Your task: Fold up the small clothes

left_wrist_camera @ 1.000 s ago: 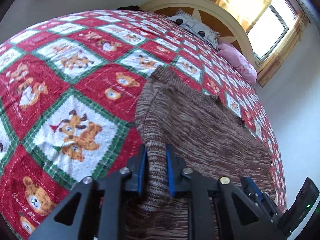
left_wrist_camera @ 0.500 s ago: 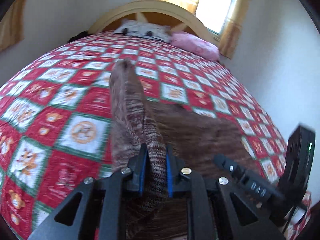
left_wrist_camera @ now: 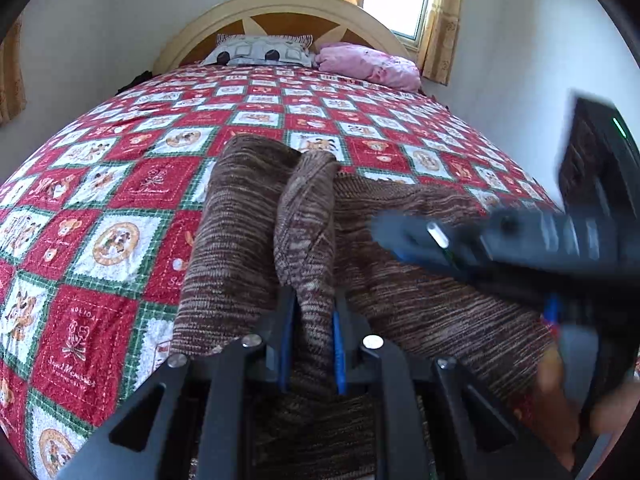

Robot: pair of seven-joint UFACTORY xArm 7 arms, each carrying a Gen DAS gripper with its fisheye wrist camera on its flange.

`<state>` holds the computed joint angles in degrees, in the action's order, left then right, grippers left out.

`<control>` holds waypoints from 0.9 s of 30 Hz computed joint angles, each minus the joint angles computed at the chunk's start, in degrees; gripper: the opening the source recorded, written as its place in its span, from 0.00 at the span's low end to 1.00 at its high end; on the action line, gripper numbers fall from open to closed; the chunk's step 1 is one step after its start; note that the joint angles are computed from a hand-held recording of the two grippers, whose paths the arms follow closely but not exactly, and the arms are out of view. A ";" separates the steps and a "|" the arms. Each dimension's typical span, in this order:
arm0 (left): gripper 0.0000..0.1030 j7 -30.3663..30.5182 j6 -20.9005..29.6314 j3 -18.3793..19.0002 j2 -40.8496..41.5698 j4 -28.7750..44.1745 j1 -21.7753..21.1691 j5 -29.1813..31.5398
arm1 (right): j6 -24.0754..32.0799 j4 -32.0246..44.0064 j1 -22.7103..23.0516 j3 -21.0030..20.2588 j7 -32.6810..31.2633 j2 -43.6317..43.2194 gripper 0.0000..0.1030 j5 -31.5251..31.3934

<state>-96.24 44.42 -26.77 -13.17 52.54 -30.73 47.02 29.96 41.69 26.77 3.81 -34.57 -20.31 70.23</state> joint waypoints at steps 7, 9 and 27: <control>0.21 -2.88 -2.08 -0.31 -0.44 -1.06 0.38 1.77 | 5.60 11.04 -1.38 1.72 2.16 11.47 0.48 -1.01; 0.21 -3.04 -1.58 -0.66 -0.09 -0.74 0.38 2.22 | 4.39 13.08 -2.04 3.50 4.67 13.76 0.47 -4.40; 0.18 -1.34 -1.46 -0.29 5.89 8.76 -1.49 2.93 | 0.39 10.42 -2.31 1.72 -0.20 7.40 0.11 -14.83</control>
<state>-97.58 42.96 -27.06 -7.28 61.31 -32.22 49.95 30.35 52.11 24.46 5.53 -34.77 -12.92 55.39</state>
